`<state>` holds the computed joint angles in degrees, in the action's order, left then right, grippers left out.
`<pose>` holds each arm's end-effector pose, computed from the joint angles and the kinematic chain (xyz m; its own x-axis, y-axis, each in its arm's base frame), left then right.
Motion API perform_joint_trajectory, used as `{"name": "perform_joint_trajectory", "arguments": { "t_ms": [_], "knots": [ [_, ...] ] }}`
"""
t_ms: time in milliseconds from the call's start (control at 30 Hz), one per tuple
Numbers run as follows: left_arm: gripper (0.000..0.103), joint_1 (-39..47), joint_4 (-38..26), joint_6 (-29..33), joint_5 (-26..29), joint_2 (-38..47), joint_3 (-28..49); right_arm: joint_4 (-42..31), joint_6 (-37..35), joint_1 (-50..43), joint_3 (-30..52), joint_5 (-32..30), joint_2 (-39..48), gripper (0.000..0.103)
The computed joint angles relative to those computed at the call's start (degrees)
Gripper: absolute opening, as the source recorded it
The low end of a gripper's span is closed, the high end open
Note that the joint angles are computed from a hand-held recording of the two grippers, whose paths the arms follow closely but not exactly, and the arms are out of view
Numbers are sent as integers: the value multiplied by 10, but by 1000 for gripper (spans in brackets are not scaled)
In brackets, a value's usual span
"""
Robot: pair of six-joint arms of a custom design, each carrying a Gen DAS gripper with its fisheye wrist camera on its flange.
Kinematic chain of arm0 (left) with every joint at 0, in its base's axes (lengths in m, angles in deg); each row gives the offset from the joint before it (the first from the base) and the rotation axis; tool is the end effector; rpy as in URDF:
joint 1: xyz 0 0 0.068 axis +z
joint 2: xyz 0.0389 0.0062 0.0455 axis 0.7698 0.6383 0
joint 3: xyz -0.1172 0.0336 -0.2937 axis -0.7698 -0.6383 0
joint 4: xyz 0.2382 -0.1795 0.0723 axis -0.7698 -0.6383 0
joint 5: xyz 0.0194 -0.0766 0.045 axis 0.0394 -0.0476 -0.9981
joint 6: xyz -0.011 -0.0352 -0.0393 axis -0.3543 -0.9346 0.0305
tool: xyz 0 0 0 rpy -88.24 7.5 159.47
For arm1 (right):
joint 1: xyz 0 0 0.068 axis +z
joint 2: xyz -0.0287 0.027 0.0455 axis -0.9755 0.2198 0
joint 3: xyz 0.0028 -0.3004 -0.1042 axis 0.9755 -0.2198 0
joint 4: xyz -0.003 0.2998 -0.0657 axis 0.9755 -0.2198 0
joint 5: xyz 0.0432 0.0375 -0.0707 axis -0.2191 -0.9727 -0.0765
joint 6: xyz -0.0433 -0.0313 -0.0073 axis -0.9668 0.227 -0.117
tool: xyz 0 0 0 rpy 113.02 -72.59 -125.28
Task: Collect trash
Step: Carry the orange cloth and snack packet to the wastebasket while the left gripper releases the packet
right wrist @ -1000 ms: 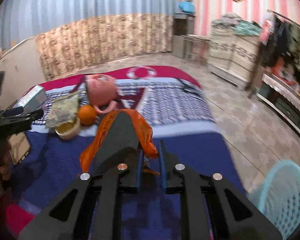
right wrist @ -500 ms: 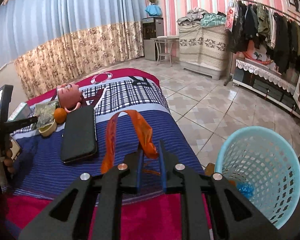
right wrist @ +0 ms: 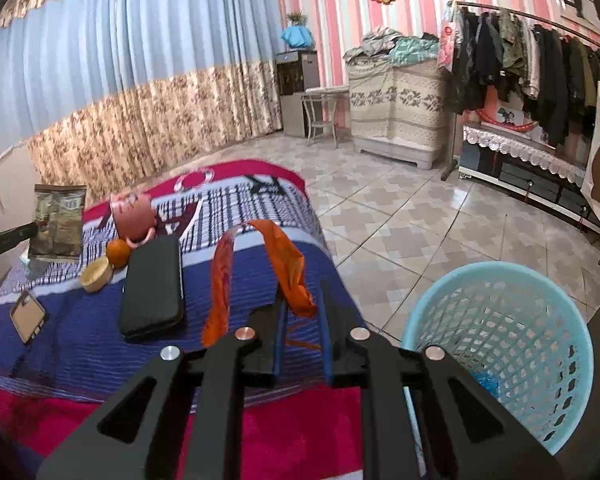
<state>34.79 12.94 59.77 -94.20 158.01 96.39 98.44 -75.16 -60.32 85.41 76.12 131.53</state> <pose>0.2732 -0.0555 0.1292 -0.5471 -0.2233 -0.8068 -0.4375 0.8979 0.0481 0.3643 0.1159 0.0856 -0.5456 -0.1095 -0.8309 -0.3597 0.9261 0.1141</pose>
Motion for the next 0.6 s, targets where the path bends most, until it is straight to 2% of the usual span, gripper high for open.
{"name": "perform_joint_trajectory", "arguments": {
  "t_ms": [167,333,600],
  "knots": [
    [1,-87,-34,-17,-44,-16,24,10,10,-33,-11,-15,-12,15],
    [1,-173,-35,-25,-72,56,88,22,20,-77,-24,-26,-25,15],
    [1,-249,-19,-22,-41,189,217,37,8,-164,-44,-26,-41,15]
  ]
}}
